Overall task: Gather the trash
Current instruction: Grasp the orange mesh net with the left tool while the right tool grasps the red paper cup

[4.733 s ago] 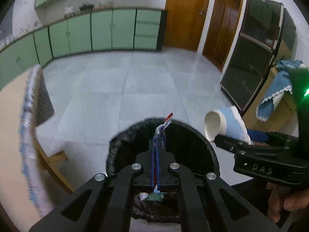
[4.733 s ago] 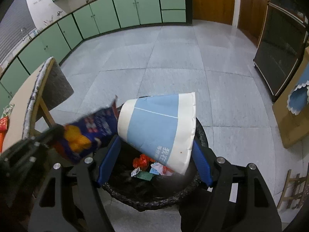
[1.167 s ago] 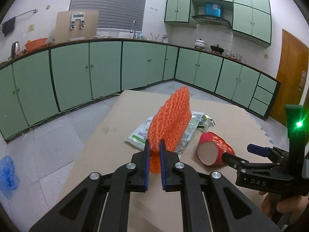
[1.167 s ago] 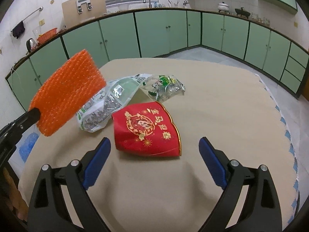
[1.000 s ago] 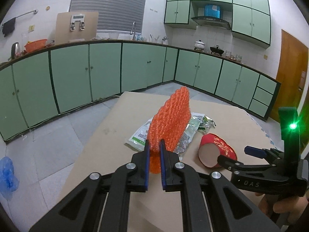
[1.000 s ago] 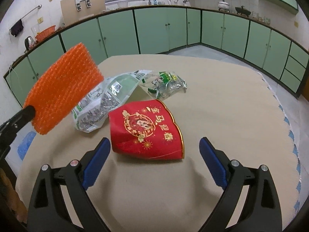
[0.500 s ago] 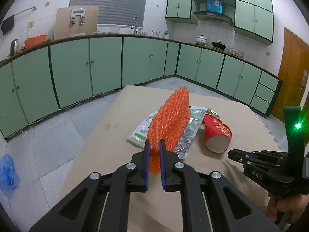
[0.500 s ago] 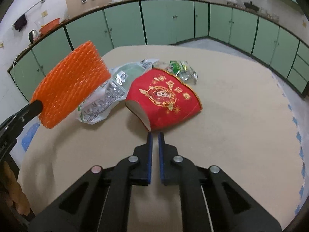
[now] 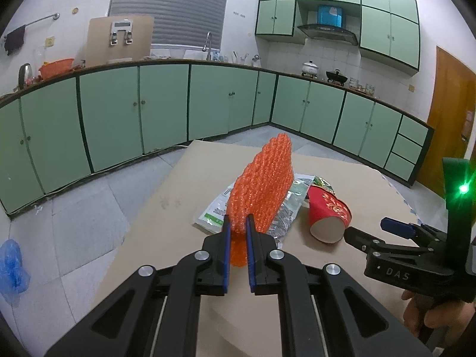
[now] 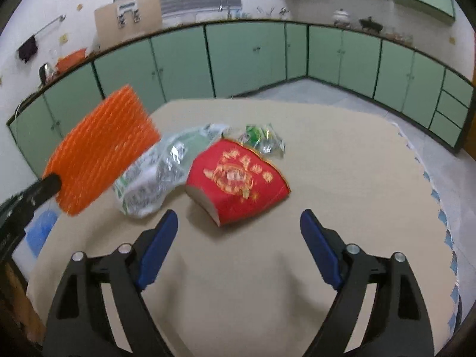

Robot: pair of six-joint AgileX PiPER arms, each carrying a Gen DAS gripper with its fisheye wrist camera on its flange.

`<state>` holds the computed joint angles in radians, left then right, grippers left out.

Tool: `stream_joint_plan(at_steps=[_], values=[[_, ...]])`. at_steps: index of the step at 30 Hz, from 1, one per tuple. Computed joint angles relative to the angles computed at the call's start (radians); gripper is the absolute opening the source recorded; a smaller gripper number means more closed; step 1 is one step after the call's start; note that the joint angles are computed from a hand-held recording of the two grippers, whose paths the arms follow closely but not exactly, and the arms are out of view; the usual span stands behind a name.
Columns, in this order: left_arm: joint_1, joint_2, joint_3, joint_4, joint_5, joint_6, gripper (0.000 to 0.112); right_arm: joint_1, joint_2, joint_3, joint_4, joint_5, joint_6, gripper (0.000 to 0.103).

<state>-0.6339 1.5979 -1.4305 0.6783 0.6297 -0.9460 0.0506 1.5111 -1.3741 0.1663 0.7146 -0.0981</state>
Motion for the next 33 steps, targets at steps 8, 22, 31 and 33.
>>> stream_joint_plan(at_steps=[8, 22, 31, 33], values=[[0.072, 0.023, -0.009, -0.074, -0.017, 0.102, 0.009, 0.078, 0.082, -0.065, -0.159, -0.008, 0.238, 0.083], [0.2, 0.154, -0.159, -0.338, -0.056, 0.404, 0.009, 0.143, 0.268, -0.262, -0.356, 0.085, 0.505, 0.087], [0.171, 0.145, -0.149, -0.316, -0.05, 0.367, 0.009, 0.08, 0.221, -0.222, -0.219, 0.072, 0.39, 0.054], [0.156, 0.136, -0.148, -0.291, -0.043, 0.343, 0.009, 0.065, 0.198, -0.199, -0.198, 0.066, 0.368, 0.052]])
